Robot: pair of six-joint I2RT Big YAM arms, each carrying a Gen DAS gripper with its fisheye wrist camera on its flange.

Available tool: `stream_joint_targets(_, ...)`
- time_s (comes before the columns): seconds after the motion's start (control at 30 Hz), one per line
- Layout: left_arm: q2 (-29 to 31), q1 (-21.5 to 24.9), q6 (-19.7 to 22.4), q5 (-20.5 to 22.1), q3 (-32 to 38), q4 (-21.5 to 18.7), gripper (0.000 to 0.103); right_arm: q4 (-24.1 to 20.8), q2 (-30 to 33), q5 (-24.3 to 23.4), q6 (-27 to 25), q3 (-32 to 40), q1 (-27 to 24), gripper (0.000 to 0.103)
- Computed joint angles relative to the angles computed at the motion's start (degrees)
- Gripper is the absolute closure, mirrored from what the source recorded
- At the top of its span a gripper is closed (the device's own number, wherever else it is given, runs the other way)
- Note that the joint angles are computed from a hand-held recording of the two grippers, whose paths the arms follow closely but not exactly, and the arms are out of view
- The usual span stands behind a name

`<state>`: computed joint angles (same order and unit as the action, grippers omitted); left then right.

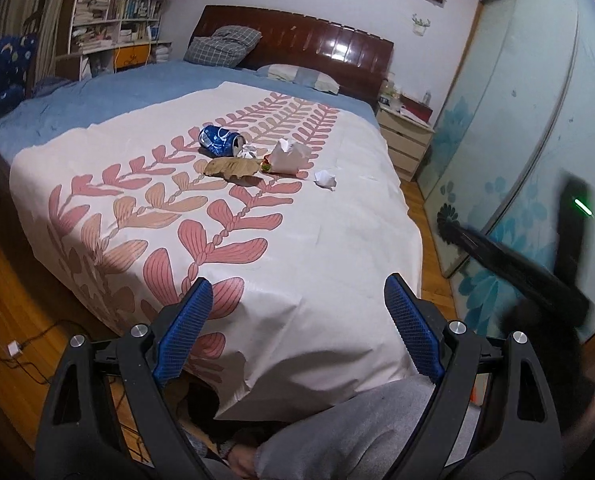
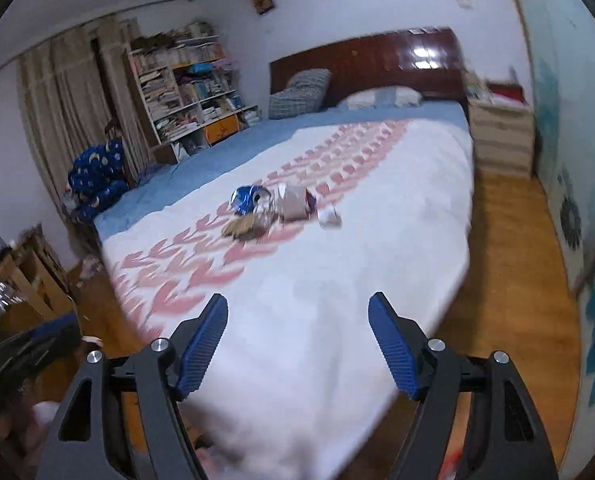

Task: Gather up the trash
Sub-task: 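Grasp brown cardboard with left tool while right tool grasps white tissue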

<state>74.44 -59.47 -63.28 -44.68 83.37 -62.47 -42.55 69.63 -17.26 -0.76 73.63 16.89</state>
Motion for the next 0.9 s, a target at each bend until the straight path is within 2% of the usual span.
stream_joint_targets(0.03,-0.24,0.14,-0.24,0.37,-0.40,0.68,0.016,1.84,3.56,1.10,0.07,2.16,0.92,0.024)
stream_joint_targets(0.1,-0.40,0.58,-1.01,1.08,-0.80,1.03,0.016,3.72,12.27,3.83,-0.03,8.67,2.64,0.022)
stream_joint_targets(0.2,-0.41,1.23,-1.09,1.66,-1.11,1.34,0.016,1.60,23.86,7.05,-0.19,19.30,4.60,0.022)
stream_joint_targets(0.23,-0.47,1.51,-1.10,1.92,-1.27,1.55,0.016,0.41,28.72,9.71,-1.14,24.09,5.36,0.022)
stream_joint_targets(0.3,-0.50,2.22,-0.96,2.68,-1.53,1.91,0.016,-0.39,34.49,11.30,-1.58,29.56,6.42,0.022)
stream_joint_targets(0.33,-0.35,2.48,-0.99,3.00,-1.39,1.75,0.016,-3.67,39.15,12.35,-0.60,34.58,6.65,0.023)
stream_joint_targets(0.37,-0.21,2.87,-0.90,3.36,-1.30,1.59,0.016,-5.76,41.02,13.13,0.11,36.71,6.68,0.026)
stream_joint_targets(0.4,0.08,3.43,-0.72,3.85,-1.07,1.22,0.016,-8.20,43.13,13.52,1.38,39.22,6.48,0.038)
stream_joint_targets(0.43,0.39,4.03,-0.35,4.32,-0.82,0.82,0.016,-11.17,44.90,13.81,3.43,40.95,6.15,0.058)
stream_joint_targets(0.47,0.73,4.71,0.29,4.75,-0.46,0.51,0.016,-11.26,45.15,13.42,4.69,41.00,5.82,0.065)
stream_joint_targets(0.5,1.26,5.87,1.68,4.97,0.15,0.10,0.016,-9.32,44.27,12.05,5.62,39.27,5.43,0.070)
stream_joint_targets(0.53,1.60,6.48,2.59,4.93,0.61,-0.09,0.016,-8.25,43.81,9.32,5.99,38.22,4.74,0.076)
stream_joint_targets(0.67,3.04,12.15,9.08,6.28,2.25,2.38,0.016,-3.11,41.93,3.48,8.71,33.81,3.02,0.079)
stream_joint_targets(0.77,6.49,18.24,15.55,10.27,5.35,5.58,0.016,-0.18,40.93,3.09,10.92,31.57,2.44,0.081)
stream_joint_targets(0.8,8.89,20.66,19.24,11.34,7.49,6.77,0.016,0.91,40.47,3.71,11.35,30.77,2.46,0.084)
stream_joint_targets(0.9,15.91,24.87,26.45,10.90,13.53,6.72,0.016,3.13,39.50,4.07,12.05,29.08,2.36,0.085)
